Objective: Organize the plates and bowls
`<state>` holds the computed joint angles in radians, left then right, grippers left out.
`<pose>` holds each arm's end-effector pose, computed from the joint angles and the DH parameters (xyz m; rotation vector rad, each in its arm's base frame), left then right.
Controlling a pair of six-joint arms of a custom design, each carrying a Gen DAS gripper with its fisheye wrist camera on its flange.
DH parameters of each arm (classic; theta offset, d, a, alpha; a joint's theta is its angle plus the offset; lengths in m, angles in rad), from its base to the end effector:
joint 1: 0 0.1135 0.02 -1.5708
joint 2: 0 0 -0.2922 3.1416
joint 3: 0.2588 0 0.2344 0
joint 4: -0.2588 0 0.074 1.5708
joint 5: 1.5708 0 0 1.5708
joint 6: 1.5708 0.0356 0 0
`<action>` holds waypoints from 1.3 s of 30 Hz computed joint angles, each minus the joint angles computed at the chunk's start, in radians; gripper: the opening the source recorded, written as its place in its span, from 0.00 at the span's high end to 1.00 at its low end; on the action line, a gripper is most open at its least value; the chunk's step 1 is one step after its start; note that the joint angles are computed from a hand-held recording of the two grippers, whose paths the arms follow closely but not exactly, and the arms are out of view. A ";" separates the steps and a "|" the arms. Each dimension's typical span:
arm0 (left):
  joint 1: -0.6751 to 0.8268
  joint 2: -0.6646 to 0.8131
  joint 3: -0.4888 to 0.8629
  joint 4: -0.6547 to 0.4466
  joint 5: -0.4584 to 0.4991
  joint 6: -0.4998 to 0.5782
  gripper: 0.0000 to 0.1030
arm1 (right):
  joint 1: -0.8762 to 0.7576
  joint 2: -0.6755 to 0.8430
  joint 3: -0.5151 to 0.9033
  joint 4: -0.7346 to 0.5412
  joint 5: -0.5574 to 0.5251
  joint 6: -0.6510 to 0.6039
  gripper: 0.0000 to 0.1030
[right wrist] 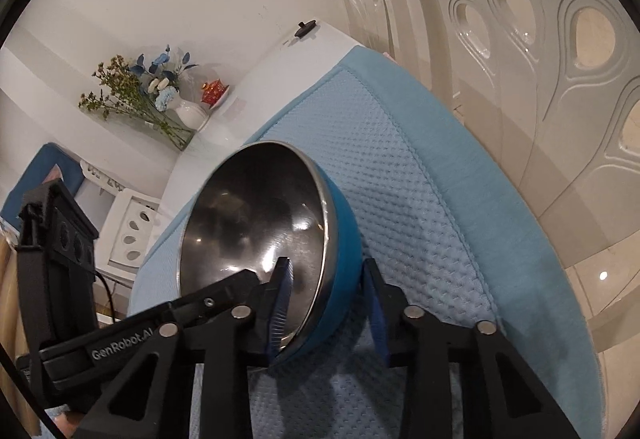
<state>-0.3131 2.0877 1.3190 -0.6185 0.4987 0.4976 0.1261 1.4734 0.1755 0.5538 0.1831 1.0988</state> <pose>0.3641 -0.1358 0.1496 1.1788 2.5784 -0.6947 0.1899 0.0175 0.1284 1.1739 2.0192 0.4131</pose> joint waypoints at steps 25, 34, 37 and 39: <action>0.030 -0.184 -0.102 -0.038 0.010 0.048 0.87 | 0.194 -0.288 0.096 -0.445 0.195 0.134 0.81; 0.077 -0.207 -0.115 -0.089 0.010 0.093 0.87 | 0.365 -0.319 0.184 -0.630 0.321 0.264 0.81; 0.101 -0.216 -0.119 -0.110 0.014 0.116 0.87 | 0.414 -0.307 0.210 -0.670 0.352 0.309 0.81; 0.119 -0.223 -0.120 -0.122 0.015 0.137 0.87 | 0.447 -0.297 0.225 -0.688 0.371 0.340 0.81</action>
<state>-0.1944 1.8643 1.1985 -0.7405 0.5138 0.6344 0.5730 1.1764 0.4005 -0.1340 0.5541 1.4384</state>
